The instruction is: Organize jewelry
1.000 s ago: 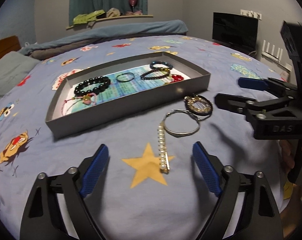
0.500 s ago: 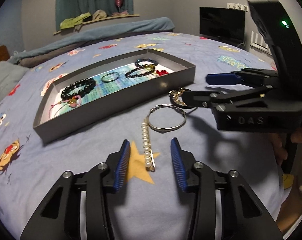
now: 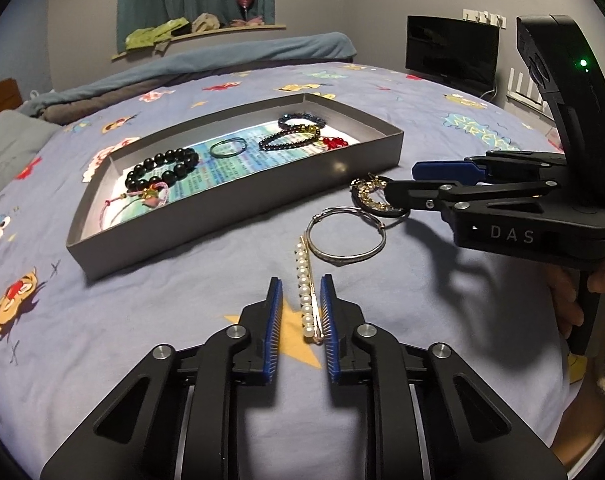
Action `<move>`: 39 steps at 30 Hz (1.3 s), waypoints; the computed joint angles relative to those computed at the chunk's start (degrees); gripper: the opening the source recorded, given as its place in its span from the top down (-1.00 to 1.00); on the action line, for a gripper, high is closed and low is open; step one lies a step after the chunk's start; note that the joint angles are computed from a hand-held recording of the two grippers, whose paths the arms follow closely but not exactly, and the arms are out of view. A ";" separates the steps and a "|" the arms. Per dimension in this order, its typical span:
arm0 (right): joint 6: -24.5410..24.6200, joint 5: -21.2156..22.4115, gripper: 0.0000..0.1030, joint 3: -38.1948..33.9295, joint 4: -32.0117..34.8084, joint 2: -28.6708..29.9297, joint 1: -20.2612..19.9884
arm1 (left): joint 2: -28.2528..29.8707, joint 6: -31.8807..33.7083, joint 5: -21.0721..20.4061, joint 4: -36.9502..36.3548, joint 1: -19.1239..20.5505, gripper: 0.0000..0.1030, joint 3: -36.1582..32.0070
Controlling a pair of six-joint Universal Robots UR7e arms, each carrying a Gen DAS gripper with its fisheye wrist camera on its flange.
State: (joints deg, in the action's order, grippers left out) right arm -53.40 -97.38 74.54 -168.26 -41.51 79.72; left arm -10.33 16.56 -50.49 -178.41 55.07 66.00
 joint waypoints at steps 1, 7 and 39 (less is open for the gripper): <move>0.12 0.07 0.27 0.02 0.20 -0.04 -0.02 | -0.01 0.06 0.16 -0.01 0.01 0.68 -0.02; 0.74 -0.01 0.47 0.09 0.97 -0.24 0.02 | -0.24 -0.07 0.24 -1.03 -0.02 0.83 0.37; 2.48 -4.05 0.53 0.50 4.99 -1.07 0.60 | -0.61 -0.58 0.06 0.77 0.32 0.83 0.16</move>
State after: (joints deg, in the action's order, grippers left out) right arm -50.92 -101.43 75.04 -163.27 -42.58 80.32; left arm -10.94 15.99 -50.43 -177.64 55.39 66.16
